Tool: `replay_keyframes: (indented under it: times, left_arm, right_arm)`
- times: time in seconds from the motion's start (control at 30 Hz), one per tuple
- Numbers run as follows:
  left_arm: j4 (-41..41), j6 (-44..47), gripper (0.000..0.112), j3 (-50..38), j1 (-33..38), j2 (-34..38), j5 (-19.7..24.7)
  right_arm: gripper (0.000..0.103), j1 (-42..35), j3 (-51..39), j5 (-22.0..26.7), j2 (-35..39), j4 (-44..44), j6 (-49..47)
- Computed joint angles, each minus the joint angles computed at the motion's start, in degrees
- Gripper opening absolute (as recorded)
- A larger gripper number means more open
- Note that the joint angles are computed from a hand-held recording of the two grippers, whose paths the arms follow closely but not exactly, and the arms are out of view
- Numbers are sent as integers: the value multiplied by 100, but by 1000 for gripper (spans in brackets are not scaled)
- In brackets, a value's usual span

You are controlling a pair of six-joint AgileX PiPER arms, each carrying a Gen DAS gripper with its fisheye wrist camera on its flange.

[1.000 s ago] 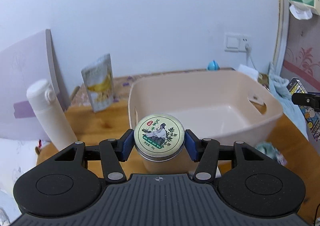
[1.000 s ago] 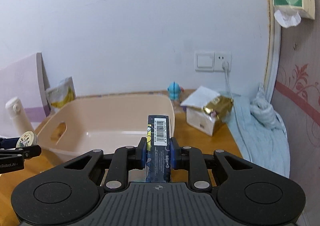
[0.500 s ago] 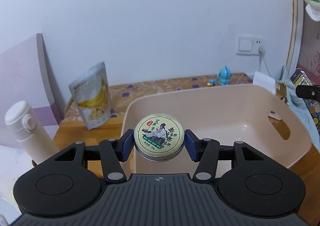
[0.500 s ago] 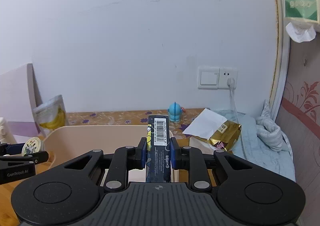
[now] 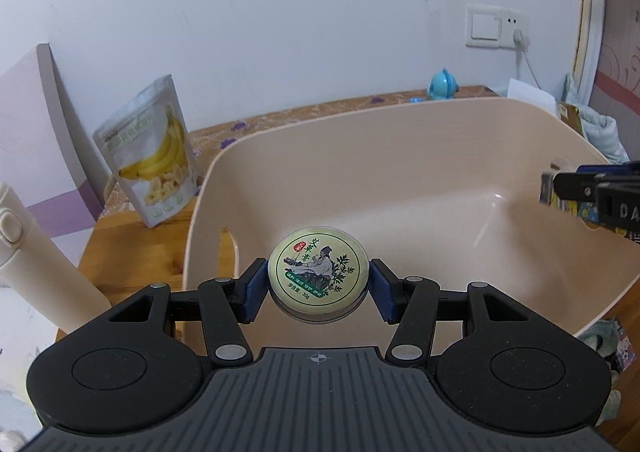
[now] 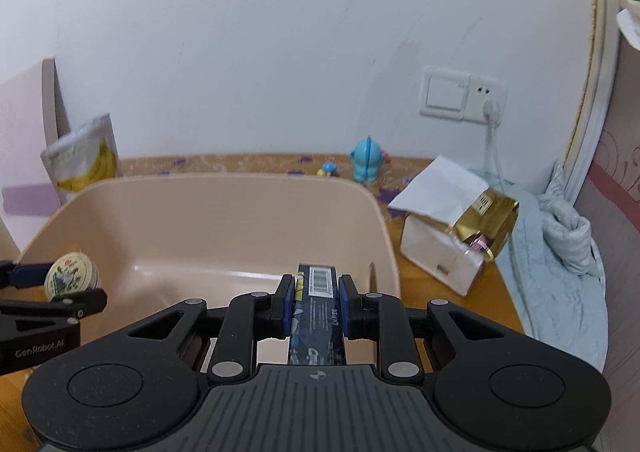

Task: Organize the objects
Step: 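Open both tools to drop the tin and tube into the bin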

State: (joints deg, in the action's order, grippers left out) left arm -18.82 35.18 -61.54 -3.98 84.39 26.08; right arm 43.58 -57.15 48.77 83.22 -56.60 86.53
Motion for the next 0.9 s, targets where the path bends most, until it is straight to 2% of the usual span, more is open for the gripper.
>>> replay_keyframes:
  times: [0.17,0.2,0.27,0.33,0.47,0.5,0.57,0.63,0.8,0.9]
  left_arm:
    - [345,-310,56,64,-82,-12,-43]
    - [350,-312,56,77,-85,-22,-42]
    - [214,-165,56,86,-34,-46,-1]
    - [132,-108,57,123,16,-121,3]
    - [-230,277,81,269,156,-391,-83]
    - [-379,407,85,286,207,-457,-66]
    - [-733,757,87,298,333,-561,60]
    - [-845,885,88,329,410,-674,158]
    - [-1094,1219,89,458,588,-929,307]
    - [-1242,1442,89,547,729,-1047,409]
  right_arm:
    - [23,48,-72,33,156,155,-114]
    - [32,66,-79,56,165,162,-115]
    - [40,129,-80,118,153,132,-107]
    - [56,184,-42,151,81,48,-49]
    - [67,379,47,339,-163,-78,86]
    - [74,442,68,427,-221,-105,125]
    - [80,574,137,536,-367,-158,210]
    - [97,740,134,792,-434,-173,285]
    - [103,1307,253,1395,-645,-443,484]
    - [103,1641,321,1761,-704,-612,648]
